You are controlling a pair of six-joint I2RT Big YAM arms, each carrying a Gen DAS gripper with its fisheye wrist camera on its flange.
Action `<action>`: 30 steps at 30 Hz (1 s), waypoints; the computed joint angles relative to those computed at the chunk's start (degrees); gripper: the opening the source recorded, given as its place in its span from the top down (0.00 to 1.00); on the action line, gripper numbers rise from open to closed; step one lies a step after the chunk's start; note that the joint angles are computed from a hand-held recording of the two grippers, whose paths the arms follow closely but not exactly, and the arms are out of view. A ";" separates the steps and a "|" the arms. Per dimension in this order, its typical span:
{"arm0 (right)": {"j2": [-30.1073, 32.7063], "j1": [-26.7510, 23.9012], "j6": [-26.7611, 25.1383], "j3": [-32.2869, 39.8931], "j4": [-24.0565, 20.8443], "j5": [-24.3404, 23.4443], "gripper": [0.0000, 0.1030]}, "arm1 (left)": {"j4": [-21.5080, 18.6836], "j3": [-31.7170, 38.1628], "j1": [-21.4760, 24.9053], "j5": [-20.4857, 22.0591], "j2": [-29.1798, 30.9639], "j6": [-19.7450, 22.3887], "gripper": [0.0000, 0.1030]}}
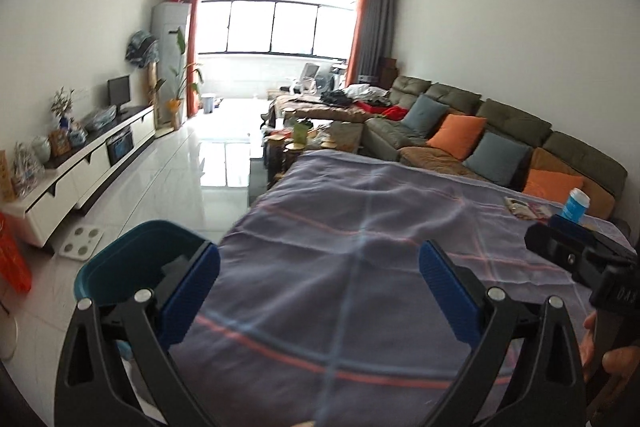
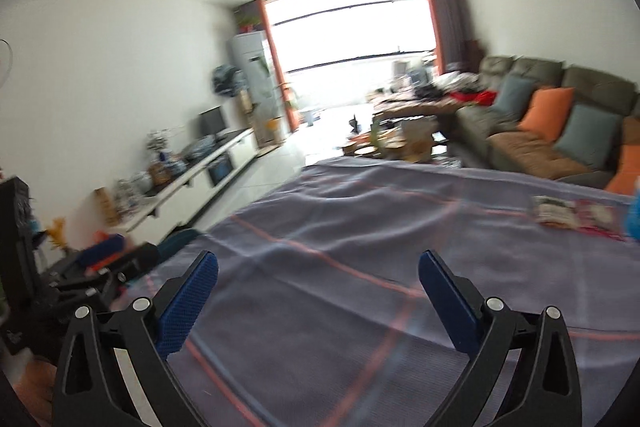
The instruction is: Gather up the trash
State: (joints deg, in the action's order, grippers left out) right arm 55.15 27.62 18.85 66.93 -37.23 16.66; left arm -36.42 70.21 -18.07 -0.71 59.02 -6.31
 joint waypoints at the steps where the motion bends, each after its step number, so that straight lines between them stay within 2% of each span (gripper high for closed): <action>1: -0.94 0.06 -0.15 -0.49 -0.65 2.55 0.03 | 0.52 0.16 -1.35 -0.65 0.23 0.05 0.03; 6: -5.63 -0.50 0.65 -3.79 -1.23 9.00 0.03 | 4.00 0.49 -8.34 -7.30 1.41 1.60 0.03; 10: -8.57 0.87 -0.69 -5.85 -0.47 16.26 0.03 | 6.62 0.45 -11.69 -10.06 2.29 1.62 0.03; 14: -10.37 1.91 -0.73 -6.77 -0.54 20.03 0.03 | 8.69 -0.13 -14.19 -10.92 2.30 0.75 0.03; 23: -12.57 1.97 0.49 -7.76 -0.53 23.28 0.03 | 14.02 -2.47 -17.26 -15.82 0.38 2.53 0.03; 30: -13.65 2.05 0.60 -8.28 -0.51 24.95 0.03 | 15.29 -3.17 -17.65 -15.72 -0.24 2.85 0.03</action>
